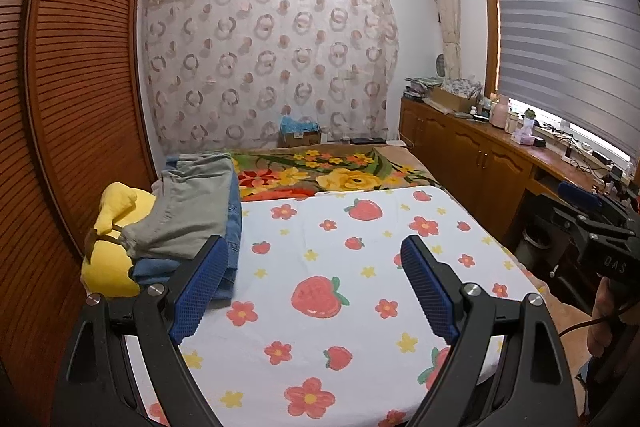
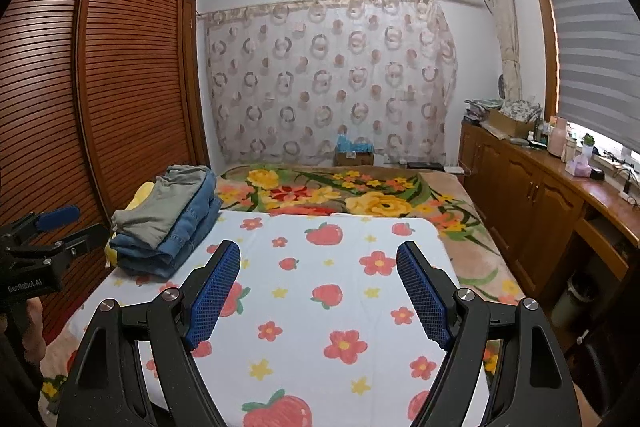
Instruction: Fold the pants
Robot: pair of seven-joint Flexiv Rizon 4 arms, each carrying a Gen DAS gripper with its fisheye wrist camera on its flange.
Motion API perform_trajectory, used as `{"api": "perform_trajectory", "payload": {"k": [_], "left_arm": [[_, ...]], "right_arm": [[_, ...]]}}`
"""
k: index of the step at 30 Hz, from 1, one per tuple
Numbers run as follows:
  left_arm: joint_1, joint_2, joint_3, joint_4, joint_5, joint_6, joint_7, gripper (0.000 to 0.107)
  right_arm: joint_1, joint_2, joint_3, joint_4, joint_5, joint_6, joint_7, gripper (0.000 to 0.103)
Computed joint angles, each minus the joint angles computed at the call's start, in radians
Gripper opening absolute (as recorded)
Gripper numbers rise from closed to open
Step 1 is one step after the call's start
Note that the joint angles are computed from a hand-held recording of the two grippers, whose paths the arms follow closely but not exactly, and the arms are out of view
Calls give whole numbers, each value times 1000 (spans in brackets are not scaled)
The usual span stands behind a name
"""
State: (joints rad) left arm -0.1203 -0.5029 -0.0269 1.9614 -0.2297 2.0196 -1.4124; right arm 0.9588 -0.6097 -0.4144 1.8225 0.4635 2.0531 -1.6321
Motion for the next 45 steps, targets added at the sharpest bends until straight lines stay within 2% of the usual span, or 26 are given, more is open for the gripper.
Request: {"api": "perform_trajectory", "payload": {"k": [12,23,45], "left_arm": [[0,-4,3,1,-2,-2,-1,88],[-3,-3,6,-1,-5,-3,1,89],[-3,-15,4,2,-3,17,0,89]], "right_arm": [[-60,11,47,2,-40,-2,5,82],[-52,16,43,7,-32,2,-4,82],[-94,23,93,8,-41,18,-23,82]]}}
